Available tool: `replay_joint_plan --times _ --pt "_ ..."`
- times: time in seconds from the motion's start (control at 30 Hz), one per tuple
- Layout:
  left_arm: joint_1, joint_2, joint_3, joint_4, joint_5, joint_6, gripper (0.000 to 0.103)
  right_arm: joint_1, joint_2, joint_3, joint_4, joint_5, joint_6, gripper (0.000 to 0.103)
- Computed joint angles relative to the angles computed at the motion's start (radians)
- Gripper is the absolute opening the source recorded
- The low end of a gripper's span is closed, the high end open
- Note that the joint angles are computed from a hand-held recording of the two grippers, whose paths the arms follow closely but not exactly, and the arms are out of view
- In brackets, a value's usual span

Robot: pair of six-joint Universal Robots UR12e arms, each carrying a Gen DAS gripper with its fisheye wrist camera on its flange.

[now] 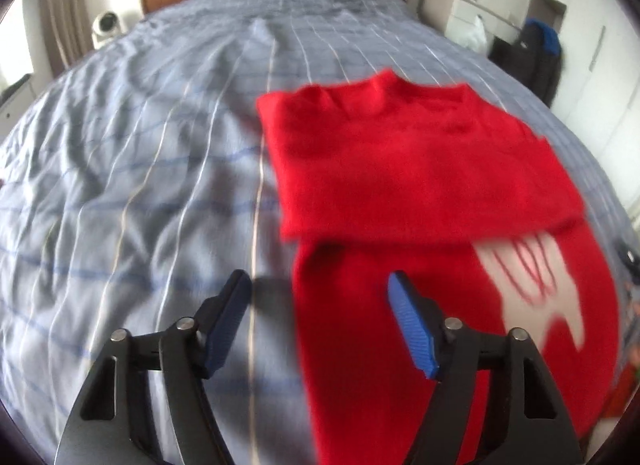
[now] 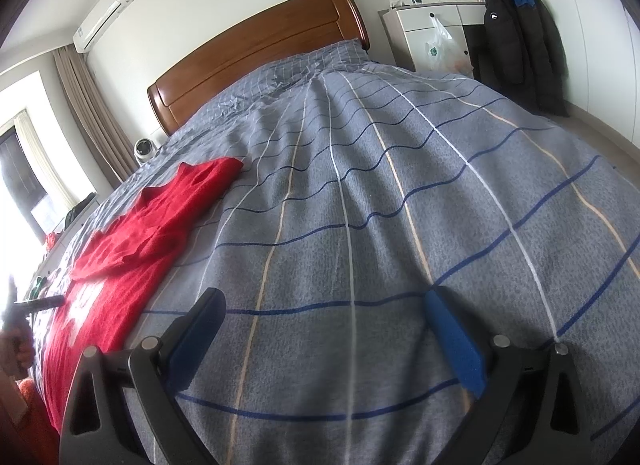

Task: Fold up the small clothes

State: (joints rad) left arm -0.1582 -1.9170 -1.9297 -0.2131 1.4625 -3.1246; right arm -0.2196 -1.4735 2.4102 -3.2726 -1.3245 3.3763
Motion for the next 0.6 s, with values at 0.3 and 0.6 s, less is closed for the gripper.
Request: replay_joint_plan --times 0.3,0.6 --pt "0.014 -0.015 -0.049 0.121 0.05 -0.264 0.004 0.008 0.005 -0.009 0.007 -0.011 0.003 0.099" --pt "0.046 0.043 -0.082 0.064 -0.018 -0.298 0.046 0.004 0.01 -0.004 -0.015 0.0 0.008 0.099"
